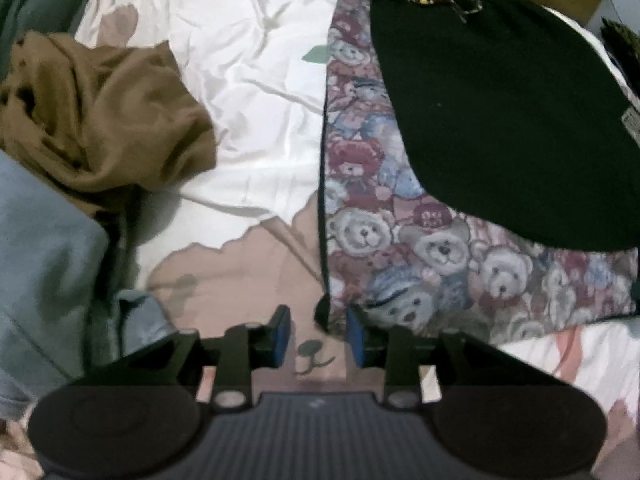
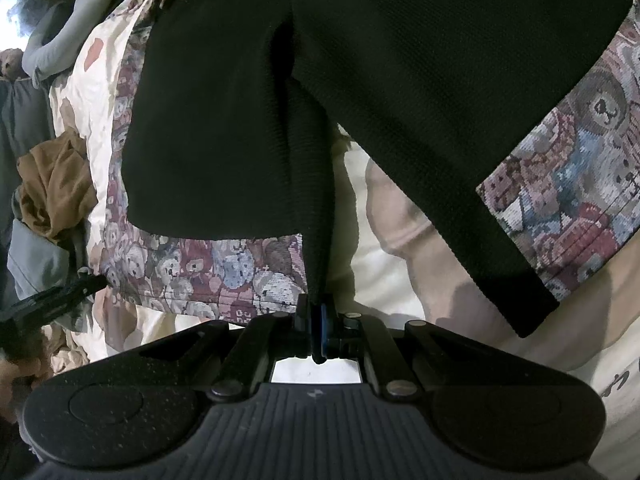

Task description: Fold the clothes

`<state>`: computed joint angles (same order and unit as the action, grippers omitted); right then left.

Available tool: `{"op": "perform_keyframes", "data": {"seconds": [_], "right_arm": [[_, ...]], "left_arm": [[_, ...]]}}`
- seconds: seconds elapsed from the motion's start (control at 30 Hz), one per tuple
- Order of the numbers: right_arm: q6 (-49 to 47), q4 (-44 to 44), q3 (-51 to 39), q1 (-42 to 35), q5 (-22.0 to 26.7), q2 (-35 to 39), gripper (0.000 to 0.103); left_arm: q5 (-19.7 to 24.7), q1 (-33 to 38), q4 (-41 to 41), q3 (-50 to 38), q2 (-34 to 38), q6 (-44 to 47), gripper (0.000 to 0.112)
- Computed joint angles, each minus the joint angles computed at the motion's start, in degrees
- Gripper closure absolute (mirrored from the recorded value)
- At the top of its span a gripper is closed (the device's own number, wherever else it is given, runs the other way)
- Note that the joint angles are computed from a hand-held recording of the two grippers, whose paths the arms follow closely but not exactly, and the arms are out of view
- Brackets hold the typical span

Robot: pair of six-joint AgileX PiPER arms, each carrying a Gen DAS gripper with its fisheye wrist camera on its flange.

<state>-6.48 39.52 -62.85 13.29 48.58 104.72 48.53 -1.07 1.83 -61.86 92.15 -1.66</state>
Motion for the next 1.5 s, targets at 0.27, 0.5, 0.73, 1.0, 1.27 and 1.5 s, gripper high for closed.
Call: {"op": "perform_keyframes", "data": {"seconds": [0.27, 0.5, 0.73, 1.0, 1.27, 1.5], "right_arm": [[0.1, 0.3, 0.3, 0.2, -0.7, 0.4, 0.101], [-0.8, 1.6, 0.8, -0.3, -0.3, 0.2, 0.101], [0.2, 0.8, -2.7, -0.4, 4.1, -0.7, 0.101], [2.9, -2.3, -5.5, -0.5, 6.8, -2.8, 0.101], [3.3, -2.3, -5.3, -1.2, 6.2, -1.4, 0.101], [3.1, -2.2, -5.2, 0.2, 3.4, 1.2, 0.101]], "left_arm": [[-3.2, -2.8, 3.3, 0.0, 4.1, -3.8, 0.079], [-2.8, -3.5, 2.9, 1.0, 3.0, -3.4, 0.098], [6.8, 0.6, -2.5, -4.6, 1.4, 0.2, 0.104], [14.2, 1.8, -6.0, -11.5, -0.2, 1.0, 0.106], [15.2, 1.3, -5.2, -15.7, 6.7, -4.5, 0.106], [8.8, 0.0, -2.9, -11.7, 9.8, -8.7, 0.104]]}}
